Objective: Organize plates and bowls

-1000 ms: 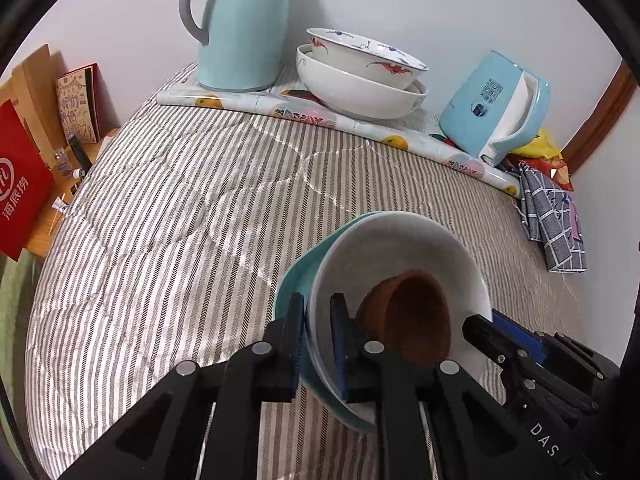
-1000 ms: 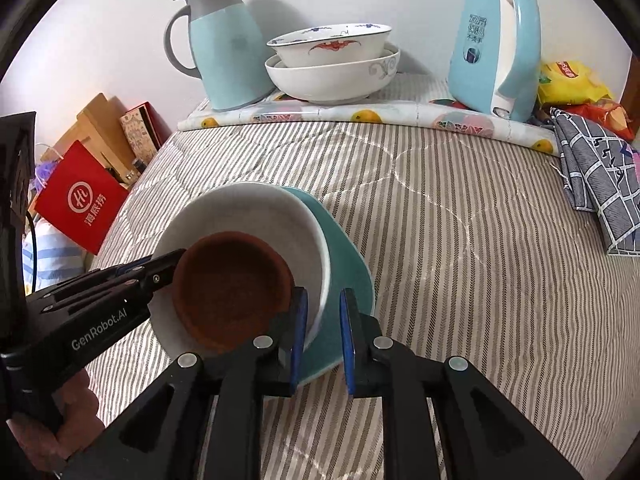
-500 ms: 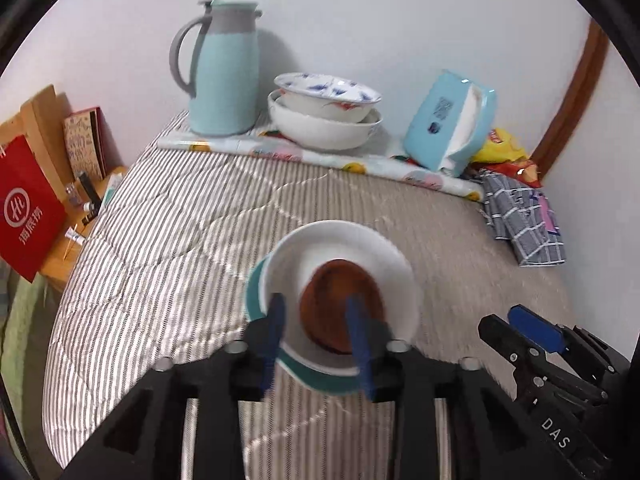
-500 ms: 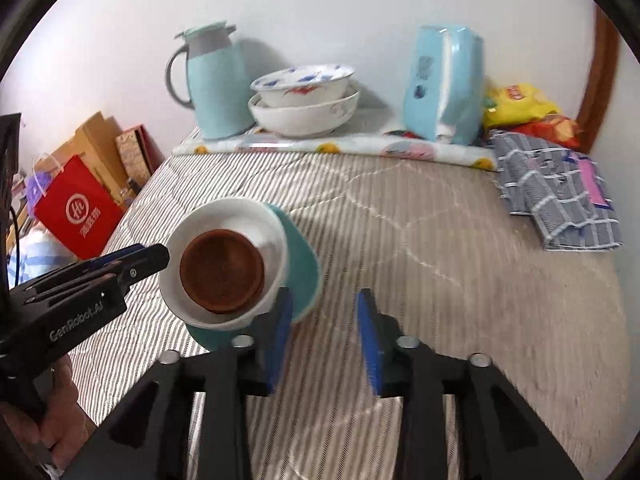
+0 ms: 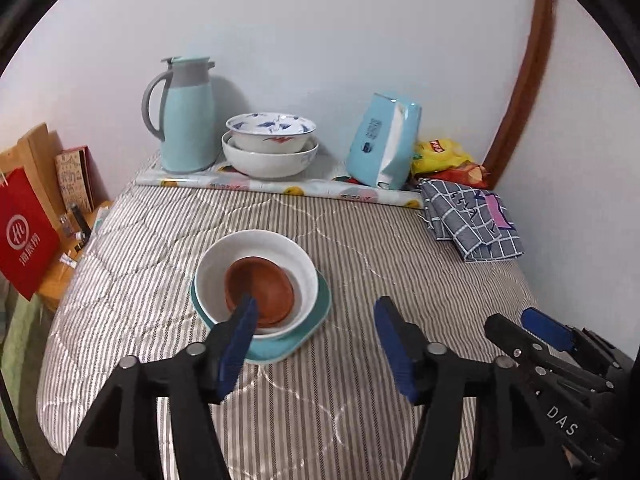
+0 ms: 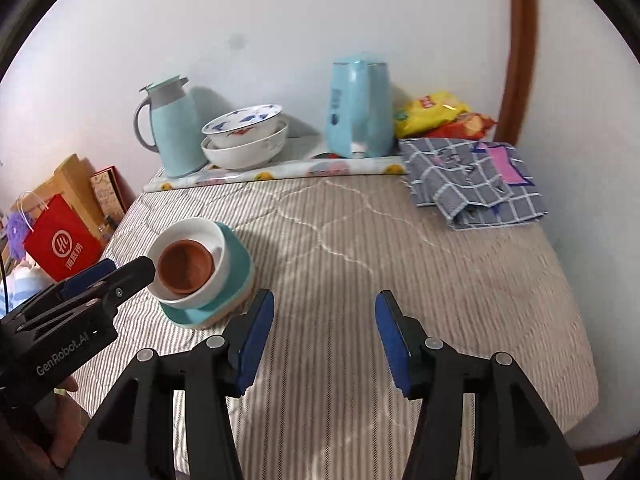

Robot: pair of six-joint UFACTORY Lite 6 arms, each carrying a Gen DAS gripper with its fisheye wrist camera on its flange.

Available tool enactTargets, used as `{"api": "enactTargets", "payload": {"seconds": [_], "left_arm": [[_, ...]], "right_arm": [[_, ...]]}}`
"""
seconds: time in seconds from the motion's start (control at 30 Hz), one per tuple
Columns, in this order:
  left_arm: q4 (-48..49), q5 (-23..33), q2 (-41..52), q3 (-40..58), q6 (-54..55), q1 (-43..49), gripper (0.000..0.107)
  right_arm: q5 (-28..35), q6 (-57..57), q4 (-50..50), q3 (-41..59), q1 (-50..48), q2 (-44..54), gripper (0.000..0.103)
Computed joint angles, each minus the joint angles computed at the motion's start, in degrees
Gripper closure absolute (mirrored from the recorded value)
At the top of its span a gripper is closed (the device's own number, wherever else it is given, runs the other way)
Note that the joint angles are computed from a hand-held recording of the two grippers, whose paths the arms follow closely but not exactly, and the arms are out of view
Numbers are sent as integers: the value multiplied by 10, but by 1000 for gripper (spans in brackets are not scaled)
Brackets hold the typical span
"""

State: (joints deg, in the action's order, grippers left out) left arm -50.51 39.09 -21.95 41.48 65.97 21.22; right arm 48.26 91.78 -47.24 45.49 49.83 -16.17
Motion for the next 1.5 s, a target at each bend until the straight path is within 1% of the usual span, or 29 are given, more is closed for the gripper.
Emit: {"api": "enactTargets", "payload": {"seconds": [0.13, 0.2, 0.23, 0.27, 0.3, 0.37, 0.5, 0.57, 0.63, 0.87, 1.07, 1.5], "left_arm": [[20, 10, -55, -24, -27, -7, 40], [29, 13, -86, -37, -39, -11, 37], [34, 14, -99, -42, -45, -13, 31], [37, 17, -113, -48, -49, -14, 30], [40, 20, -125, -53, -52, -14, 30], [51, 30, -143, -57, -66, -17, 24], [82, 31, -175, -66, -99, -32, 24], [93, 30, -187, -69, -112, -38, 24], [96, 32, -197, -72, -118, -36, 23], [98, 47, -218, -75, -114, -18, 22], [85, 63, -226, -77, -96, 4, 22], [78, 83, -233, -74, -87, 18, 22]], "right_arm": [[50, 10, 8, -25, 36, -53, 51], [79, 21, 11, -34, 57, -75, 41], [99, 35, 4, -41, 75, -88, 32], [111, 42, 0, -45, 86, -96, 24], [131, 54, -5, -50, 103, -106, 22], [157, 70, -11, -57, 126, -120, 20], [185, 74, -3, -69, 149, -145, 18], [204, 82, -4, -71, 163, -149, 11], [224, 92, -7, -70, 180, -151, 10], [255, 106, -5, -66, 211, -152, 10], [268, 113, -3, -68, 221, -158, 9], [278, 118, 1, -56, 236, -147, 9]]}}
